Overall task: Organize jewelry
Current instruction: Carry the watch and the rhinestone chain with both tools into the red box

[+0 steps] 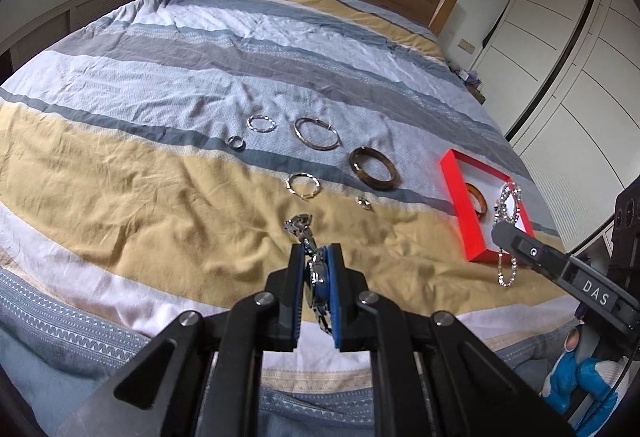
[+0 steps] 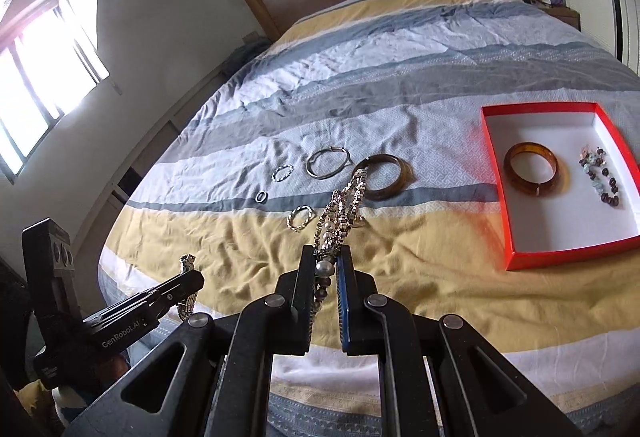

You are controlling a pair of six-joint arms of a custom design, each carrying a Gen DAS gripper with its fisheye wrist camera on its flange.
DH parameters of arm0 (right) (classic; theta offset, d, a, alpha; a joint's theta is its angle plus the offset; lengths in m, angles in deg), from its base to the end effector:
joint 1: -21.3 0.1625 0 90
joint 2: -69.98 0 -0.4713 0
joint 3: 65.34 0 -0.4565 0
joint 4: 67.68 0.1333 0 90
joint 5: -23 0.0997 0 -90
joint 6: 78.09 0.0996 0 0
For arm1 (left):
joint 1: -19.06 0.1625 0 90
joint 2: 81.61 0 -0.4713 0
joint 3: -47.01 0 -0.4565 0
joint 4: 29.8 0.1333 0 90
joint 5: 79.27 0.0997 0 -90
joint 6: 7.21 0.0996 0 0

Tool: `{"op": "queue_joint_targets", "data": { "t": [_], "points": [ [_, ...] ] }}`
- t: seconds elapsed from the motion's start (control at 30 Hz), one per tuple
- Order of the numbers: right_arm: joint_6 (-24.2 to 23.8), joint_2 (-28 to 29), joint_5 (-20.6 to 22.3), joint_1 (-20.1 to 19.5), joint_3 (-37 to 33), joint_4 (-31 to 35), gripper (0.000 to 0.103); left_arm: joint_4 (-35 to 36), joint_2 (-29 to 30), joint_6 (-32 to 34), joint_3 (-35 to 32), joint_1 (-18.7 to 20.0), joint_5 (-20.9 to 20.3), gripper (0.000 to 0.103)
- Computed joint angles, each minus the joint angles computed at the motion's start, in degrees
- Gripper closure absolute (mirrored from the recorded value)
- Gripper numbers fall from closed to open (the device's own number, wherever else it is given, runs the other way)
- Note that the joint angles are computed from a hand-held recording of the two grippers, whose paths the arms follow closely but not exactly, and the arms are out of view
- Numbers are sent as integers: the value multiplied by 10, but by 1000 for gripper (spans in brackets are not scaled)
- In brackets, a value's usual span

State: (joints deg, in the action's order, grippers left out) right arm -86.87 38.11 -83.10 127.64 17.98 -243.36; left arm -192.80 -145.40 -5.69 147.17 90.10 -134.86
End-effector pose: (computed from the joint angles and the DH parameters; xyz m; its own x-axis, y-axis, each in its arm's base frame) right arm 0.3324 -0.7581 0.0313 -0.9190 -0.2403 0.3125 -0.3773 0.7657 -0.5209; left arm -0.0497 -0.7281 0.3082 -0.8826 -0.0307 -0.4692 0.2843 0.7600 -0.5844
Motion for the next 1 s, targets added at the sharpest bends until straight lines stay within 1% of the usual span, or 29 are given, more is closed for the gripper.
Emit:
{"op": "queue_joint_targets", "data": {
  "t": [0.23,0.47,0.8,1.0],
  "points": [
    [-5,-41,8,10,58,-57,93,-6,-33,-6,32,-33,-7,93],
    [-7,-81,16,7,109,-110,93,-2,-45,-7,48,-64,-6,93],
    [5,-134,18,-19,169,-165,93,20,-21,5,38,-97,-19,93],
    [10,-153,11,-39,186,-180,93,38,5,29,15,-108,-28,93]
  ]
}}
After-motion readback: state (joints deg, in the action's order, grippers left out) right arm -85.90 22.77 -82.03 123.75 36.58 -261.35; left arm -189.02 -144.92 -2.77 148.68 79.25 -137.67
